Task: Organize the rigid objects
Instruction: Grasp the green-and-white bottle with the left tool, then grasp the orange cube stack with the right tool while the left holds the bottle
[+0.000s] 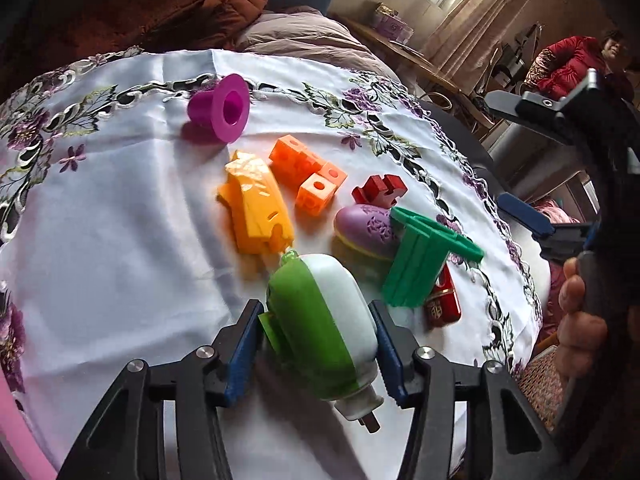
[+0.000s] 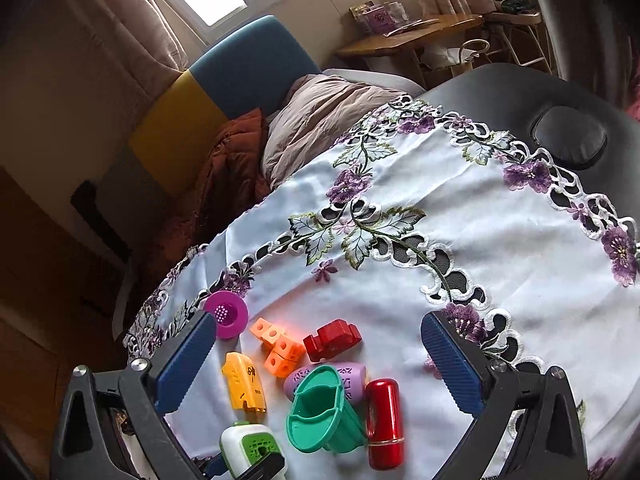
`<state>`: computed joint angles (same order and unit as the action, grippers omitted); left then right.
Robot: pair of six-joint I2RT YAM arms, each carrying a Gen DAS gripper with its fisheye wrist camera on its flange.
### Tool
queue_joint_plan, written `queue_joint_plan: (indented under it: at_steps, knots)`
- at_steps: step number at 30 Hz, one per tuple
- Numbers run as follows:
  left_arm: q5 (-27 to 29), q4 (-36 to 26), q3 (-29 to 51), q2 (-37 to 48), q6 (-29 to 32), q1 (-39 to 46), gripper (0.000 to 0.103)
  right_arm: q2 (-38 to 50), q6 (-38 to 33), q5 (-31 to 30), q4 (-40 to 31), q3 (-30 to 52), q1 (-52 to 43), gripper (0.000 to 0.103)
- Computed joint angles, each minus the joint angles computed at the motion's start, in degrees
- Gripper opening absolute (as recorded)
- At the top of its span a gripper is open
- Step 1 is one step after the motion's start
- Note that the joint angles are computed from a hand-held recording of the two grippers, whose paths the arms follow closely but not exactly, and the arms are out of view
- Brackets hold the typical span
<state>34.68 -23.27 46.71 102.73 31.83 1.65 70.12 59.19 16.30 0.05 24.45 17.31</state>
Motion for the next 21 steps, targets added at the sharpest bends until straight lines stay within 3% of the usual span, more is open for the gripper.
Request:
queue_joint_plan:
  at_steps: [4, 9, 11, 13, 17, 19, 21]
  knots:
    - [1.3, -4.6, -1.2, -1.2, 8.9, 7.4, 0.054, 1.6, -1.3, -0.4, 0.0, 1.0, 0.9, 0.103]
    - [1.9, -7.3, -1.4, -1.3, 14.7, 14.0, 0.054, 5.5, -4.7, -0.9, -0.1, 3.8, 3.4, 0.102]
    - [2.0, -6.6, -1.5, -1.2, 14.9, 14.9, 0.054, 7.9, -6.5, -1.8, -0.1, 5.4, 4.4, 0.094]
    - [2.2, -6.7, -1.1, -0.8, 15.1, 15.3, 0.054, 10.4, -8.1, -2.4, -0.6, 7.2, 4.9, 0.080]
    - [2.7, -6.1, -1.6, -0.8, 15.6, 15.6, 0.053, 17.1, -13.1, -4.4, -3.9, 13.7, 4.5, 0.068]
    - [2.8, -5.9, -1.8, -0.9, 15.4, 15.6, 0.053, 21.3, -16.9, -5.6, -6.6, 18.4, 3.7, 0.057]
    - [3.0, -5.9, -1.7, -0.7, 15.1, 15.6, 0.053, 26.3, -20.7, -7.1, -11.0, 24.4, 2.6, 0.053]
